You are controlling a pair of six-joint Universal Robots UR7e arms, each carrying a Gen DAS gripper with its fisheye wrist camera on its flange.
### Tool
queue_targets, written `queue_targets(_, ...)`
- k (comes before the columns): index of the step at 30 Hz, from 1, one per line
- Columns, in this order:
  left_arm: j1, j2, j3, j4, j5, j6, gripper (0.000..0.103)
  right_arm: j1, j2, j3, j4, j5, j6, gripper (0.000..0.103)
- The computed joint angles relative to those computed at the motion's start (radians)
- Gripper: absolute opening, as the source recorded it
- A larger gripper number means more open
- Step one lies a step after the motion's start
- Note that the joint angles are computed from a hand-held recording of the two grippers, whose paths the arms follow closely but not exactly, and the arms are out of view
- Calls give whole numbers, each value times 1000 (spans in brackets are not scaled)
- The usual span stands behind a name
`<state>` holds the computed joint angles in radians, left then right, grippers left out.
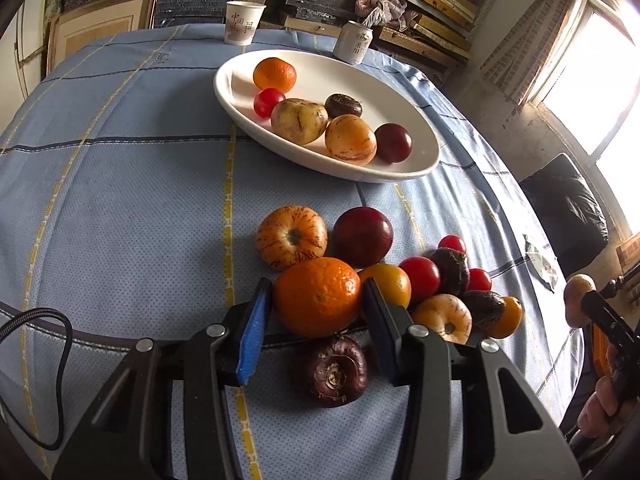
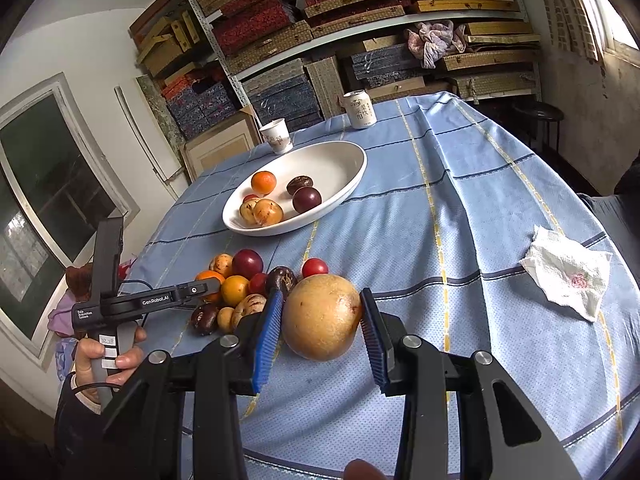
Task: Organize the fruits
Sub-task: 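Grasp a large round tan fruit with the right tool while the left tool grasps an orange, then release the tan fruit into the plate with the right tool while the left tool releases the orange there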
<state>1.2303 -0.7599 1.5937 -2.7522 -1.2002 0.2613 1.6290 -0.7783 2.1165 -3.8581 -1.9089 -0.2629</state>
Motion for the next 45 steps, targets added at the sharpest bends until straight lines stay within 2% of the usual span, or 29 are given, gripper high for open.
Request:
queue_targets(5, -10, -38, 42, -38, -18, 8, 45, 7, 0, -6, 14, -7, -9, 40)
queue_targets(10, -35, -81, 81, -69, -10, 44, 45, 30, -2, -42, 77, -25, -46, 40)
queue_targets(16, -65, -94, 33, -43, -12, 94, 45, 65, 5, -148, 183, -33, -131, 40)
queue_targets(18, -82, -78, 3, -58, 13, 132, 45, 64, 8, -207, 248, -2, -154, 40)
queue_targets(23, -97, 29, -168, -38, 36, 199, 45, 46, 60, -406, 432, 49, -159, 40)
queue_targets(26, -88, 130, -333, 58, 46, 196, 45, 31, 129, -568, 564, 46, -156, 40)
queue_targets(31, -67, 287, -588, 227, 86, 172, 45, 10, 228, -749, 697, 14, -139, 40)
queue_targets(34, -52, 334, -666, 279, 80, 167, 45, 1, 258, -805, 742, 25, -133, 40)
queue_targets(40, -46, 377, -724, 322, 104, 177, 46, -3, 285, -855, 788, 22, -136, 41)
queue_targets(41, -48, 377, -722, 319, 114, 180, 47, -2, 283, -851, 782, 25, -135, 52)
queue_targets(42, -51, 368, -706, 309, 126, 179, 65, 2, 279, -844, 766, 17, -135, 59)
queue_targets(44, -61, 326, -630, 204, 143, 189, 90, 13, 252, -795, 709, 14, -149, 59)
queue_targets(45, -67, 296, -580, 137, 130, 206, 91, 19, 236, -767, 679, 19, -161, 59)
